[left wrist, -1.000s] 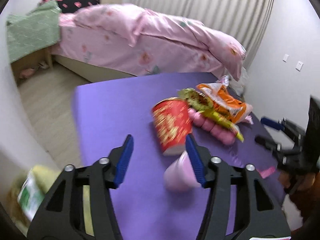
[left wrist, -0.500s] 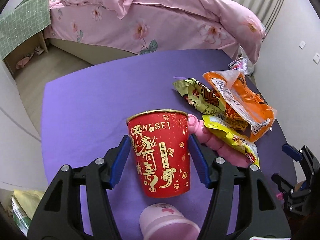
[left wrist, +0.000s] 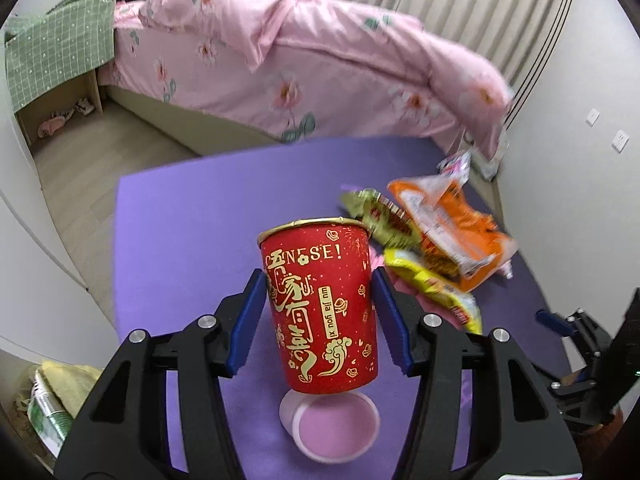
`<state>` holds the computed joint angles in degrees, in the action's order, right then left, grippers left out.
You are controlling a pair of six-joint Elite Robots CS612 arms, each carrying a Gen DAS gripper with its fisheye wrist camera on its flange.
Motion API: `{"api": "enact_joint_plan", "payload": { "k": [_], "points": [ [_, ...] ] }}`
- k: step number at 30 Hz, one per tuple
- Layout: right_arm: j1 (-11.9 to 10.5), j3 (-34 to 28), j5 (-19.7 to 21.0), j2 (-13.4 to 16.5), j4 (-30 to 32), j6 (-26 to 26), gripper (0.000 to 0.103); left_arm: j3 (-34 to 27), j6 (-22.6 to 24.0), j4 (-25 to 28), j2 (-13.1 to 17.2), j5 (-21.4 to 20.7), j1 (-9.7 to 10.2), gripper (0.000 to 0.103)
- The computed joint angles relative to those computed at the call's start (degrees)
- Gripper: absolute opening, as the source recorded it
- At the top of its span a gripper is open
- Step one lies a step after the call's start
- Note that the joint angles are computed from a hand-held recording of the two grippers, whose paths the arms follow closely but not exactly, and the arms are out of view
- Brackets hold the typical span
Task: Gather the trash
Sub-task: 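Grasp the red paper cup with the left tool and lift it, then grasp the pink lollipop-shaped packet with the right tool while the left carries the cup toward the trash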
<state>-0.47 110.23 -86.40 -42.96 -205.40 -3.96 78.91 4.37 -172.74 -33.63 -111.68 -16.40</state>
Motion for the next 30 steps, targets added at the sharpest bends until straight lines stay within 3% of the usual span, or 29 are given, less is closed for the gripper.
{"api": "enact_joint_plan", "payload": {
  "k": [2, 7, 13, 21, 23, 26, 30],
  "points": [
    [-0.12, 0.09, 0.37, -0.06, -0.27, 0.01, 0.061, 1.51, -1.12, -3.10, -0.91, -0.72, 0.34, 0.051],
    [-1.47, 1.07, 9.66, -1.24, 3.29, -3.95, 0.061, 5.88, -3.75, -9.93, -3.32, -2.98, 1.27, 0.051],
    [-1.69, 2.64, 14.70, -1.88, 8.85, -9.57, 0.061, 12.10, -4.37, -17.10, -6.22, -3.16, 1.74, 0.052],
    [-0.09, 2.90, 11.97, -1.98, 14.43, -15.35, 0.061, 19.10, -6.69, -22.05, -8.05, -3.56, 3.41, 0.052],
    [0.42, 2.64, 10.64, -1.66, 14.52, -15.53, 0.060, 20.73, -7.32, -23.44, -8.18, -3.10, 3.88, 0.052],
    [0.99, 1.96, 9.31, -0.99, 14.49, -14.66, 0.049, 23.13, -8.43, -26.02, -8.05, -2.44, 4.64, 0.052],
    [0.96, 1.54, 9.97, -0.73, 14.17, -12.72, 0.048, 25.43, -10.47, -27.79, -7.66, -2.15, 5.59, 0.052]
  ]
}}
